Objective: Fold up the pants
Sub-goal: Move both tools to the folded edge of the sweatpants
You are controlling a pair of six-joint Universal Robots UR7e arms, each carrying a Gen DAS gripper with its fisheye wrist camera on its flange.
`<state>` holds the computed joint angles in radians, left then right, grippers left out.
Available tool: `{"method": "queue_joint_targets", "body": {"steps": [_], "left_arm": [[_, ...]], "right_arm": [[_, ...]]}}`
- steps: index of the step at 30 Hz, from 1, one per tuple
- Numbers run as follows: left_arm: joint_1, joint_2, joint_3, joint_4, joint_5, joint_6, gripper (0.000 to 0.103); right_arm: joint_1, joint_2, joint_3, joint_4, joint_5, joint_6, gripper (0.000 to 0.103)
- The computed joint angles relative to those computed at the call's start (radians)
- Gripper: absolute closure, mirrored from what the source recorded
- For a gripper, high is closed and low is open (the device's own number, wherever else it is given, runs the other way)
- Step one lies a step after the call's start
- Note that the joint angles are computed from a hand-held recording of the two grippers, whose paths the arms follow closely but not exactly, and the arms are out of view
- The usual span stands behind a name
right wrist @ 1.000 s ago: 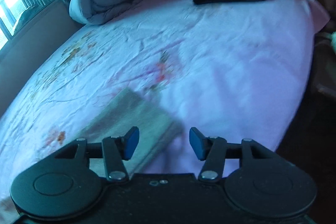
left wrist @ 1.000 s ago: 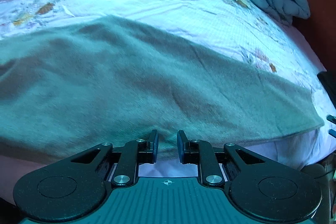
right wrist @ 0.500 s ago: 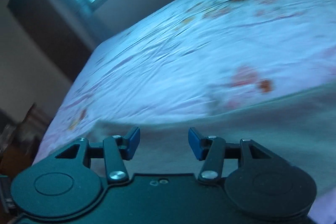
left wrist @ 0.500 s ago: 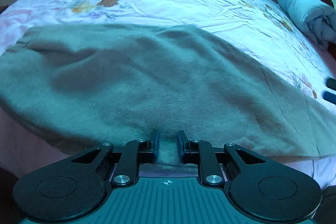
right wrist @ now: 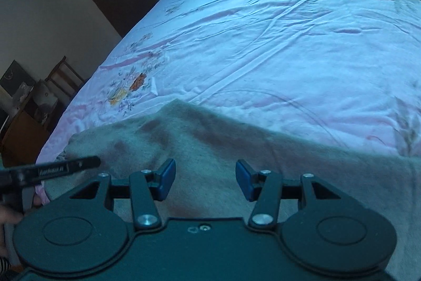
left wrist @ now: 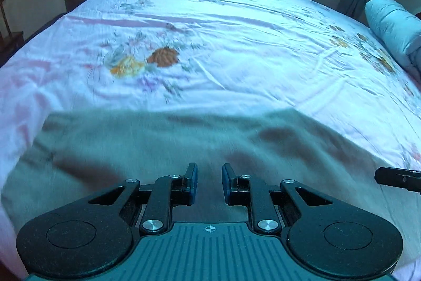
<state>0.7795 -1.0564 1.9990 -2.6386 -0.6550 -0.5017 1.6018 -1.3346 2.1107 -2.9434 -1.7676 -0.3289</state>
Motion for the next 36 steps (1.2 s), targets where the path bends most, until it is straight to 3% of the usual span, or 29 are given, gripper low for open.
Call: {"method": "queue_joint_targets", "body": {"steps": [5, 15, 22, 27, 30, 33, 36], "left_arm": [[0.051, 0.048, -0.062, 0.0, 0.003, 0.043, 0.084], [0.119, 0.055, -0.084, 0.007, -0.029, 0.046, 0.084], [0.138, 0.069, -0.101, -0.014, -0.009, 0.092, 0.084], [0.143, 0.068, -0.103, -0.021, -0.016, 0.096, 0.084], [0.147, 0.064, -0.104, -0.021, -0.024, 0.098, 0.084], [0.15, 0.067, -0.11, -0.019, -0.014, 0.099, 0.084], [0.156, 0.072, -0.121, -0.014, 0.0, 0.093, 0.084]], "right_arm": [[0.028, 0.133, -0.159, 0.074, -0.005, -0.024, 0.065], [0.033, 0.345, -0.486, 0.409, -0.02, -0.099, 0.07], [0.027, 0.35, -0.574, 0.672, 0.057, -0.205, 0.069], [0.007, 0.359, -0.631, 0.758, 0.123, -0.259, 0.069], [0.012, 0.379, -0.662, 0.774, 0.039, -0.282, 0.07], [-0.007, 0.385, -0.706, 0.89, 0.12, -0.275, 0.069], [-0.009, 0.39, -0.72, 0.933, 0.17, -0.304, 0.069]]}}
